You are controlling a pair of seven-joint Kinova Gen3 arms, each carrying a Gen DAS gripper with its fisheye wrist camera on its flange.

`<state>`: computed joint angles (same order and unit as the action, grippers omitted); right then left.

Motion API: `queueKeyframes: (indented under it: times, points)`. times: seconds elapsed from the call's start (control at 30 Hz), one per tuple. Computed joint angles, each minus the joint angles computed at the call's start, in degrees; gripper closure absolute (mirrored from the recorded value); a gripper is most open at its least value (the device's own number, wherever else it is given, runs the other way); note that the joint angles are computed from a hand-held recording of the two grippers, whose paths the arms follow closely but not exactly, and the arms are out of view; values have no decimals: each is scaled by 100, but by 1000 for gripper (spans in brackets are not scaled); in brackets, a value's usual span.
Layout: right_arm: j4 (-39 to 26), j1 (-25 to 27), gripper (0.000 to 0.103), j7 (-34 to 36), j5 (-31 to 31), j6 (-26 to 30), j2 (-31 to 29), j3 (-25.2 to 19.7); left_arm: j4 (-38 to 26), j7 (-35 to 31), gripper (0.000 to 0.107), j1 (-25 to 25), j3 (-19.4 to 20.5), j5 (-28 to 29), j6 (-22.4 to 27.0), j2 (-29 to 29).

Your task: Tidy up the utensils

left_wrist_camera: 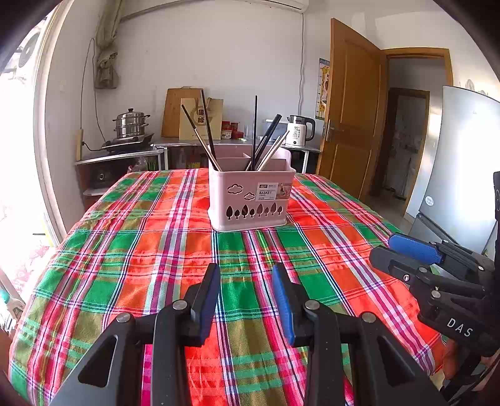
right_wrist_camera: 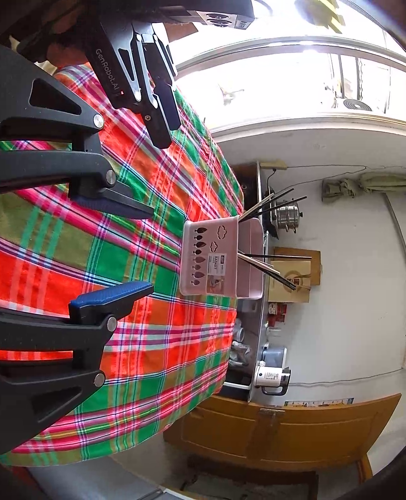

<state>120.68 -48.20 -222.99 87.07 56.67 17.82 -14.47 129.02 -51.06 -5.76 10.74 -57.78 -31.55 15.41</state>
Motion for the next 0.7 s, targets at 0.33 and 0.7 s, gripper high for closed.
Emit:
queueKeyframes:
  times: [0.33,0.7]
  points:
    - [-10,13,61,20,2,-60,5,1,23,-131,73,16,-8,139,0,0]
    - [-6,26,61,-7,11,-96,8,7,52,-231,73,39,0,237,18,-4]
